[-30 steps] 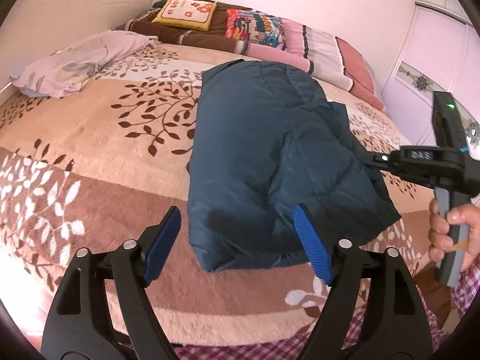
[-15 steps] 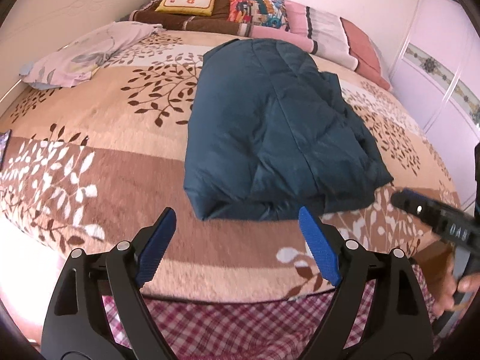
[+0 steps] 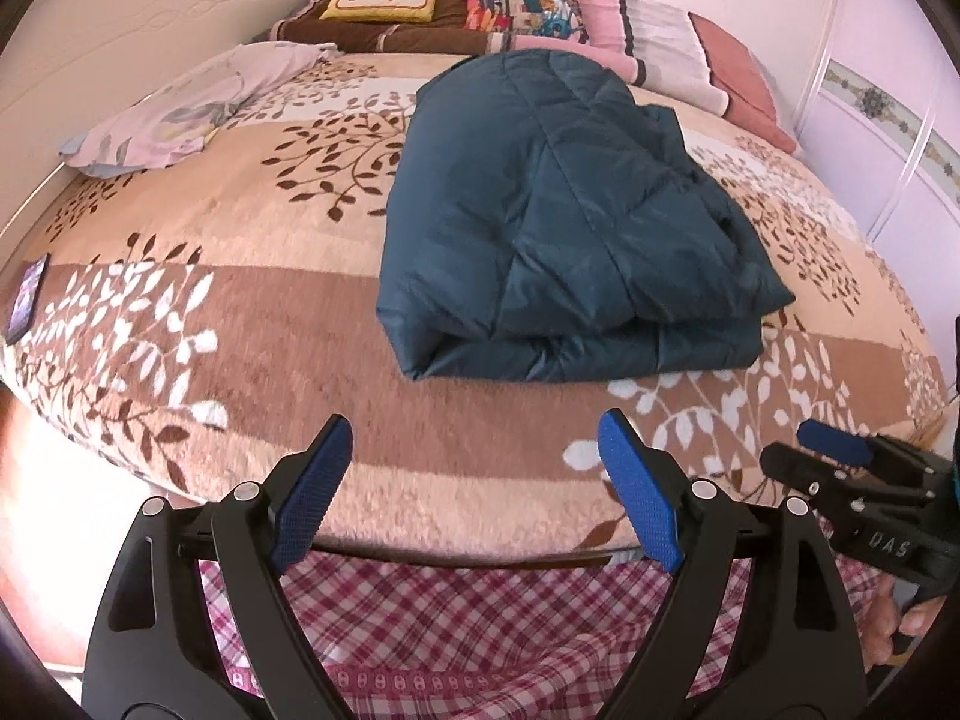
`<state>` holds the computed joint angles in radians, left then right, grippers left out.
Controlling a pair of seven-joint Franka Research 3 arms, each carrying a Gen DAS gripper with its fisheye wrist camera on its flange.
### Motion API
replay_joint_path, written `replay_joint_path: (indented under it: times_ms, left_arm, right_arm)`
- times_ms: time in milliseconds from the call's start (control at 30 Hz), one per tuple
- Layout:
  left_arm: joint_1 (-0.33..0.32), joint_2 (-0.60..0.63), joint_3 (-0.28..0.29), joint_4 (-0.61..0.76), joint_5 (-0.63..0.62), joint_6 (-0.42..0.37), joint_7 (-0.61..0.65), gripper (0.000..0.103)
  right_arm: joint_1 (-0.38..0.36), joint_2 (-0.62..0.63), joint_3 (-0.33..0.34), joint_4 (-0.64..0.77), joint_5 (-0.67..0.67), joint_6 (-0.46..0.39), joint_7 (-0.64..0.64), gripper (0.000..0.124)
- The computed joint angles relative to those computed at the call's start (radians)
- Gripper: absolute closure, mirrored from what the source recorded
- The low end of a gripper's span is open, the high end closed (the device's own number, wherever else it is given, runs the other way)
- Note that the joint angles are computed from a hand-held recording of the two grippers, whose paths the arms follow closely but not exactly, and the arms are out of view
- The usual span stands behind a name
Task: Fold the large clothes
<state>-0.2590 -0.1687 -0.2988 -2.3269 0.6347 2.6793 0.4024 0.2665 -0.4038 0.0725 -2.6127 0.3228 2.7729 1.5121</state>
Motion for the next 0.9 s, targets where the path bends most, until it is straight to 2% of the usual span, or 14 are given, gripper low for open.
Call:
replay_joint_path:
  times_ms: [900]
  left_arm:
    - [-0.014,-0.011,-0.006,-0.007,0.003,-0.035,0.0,0.02]
  right_arm:
    - [-0.004,-0.012,0.008,-0.005,-0.03,-0.044,0.034,0.066]
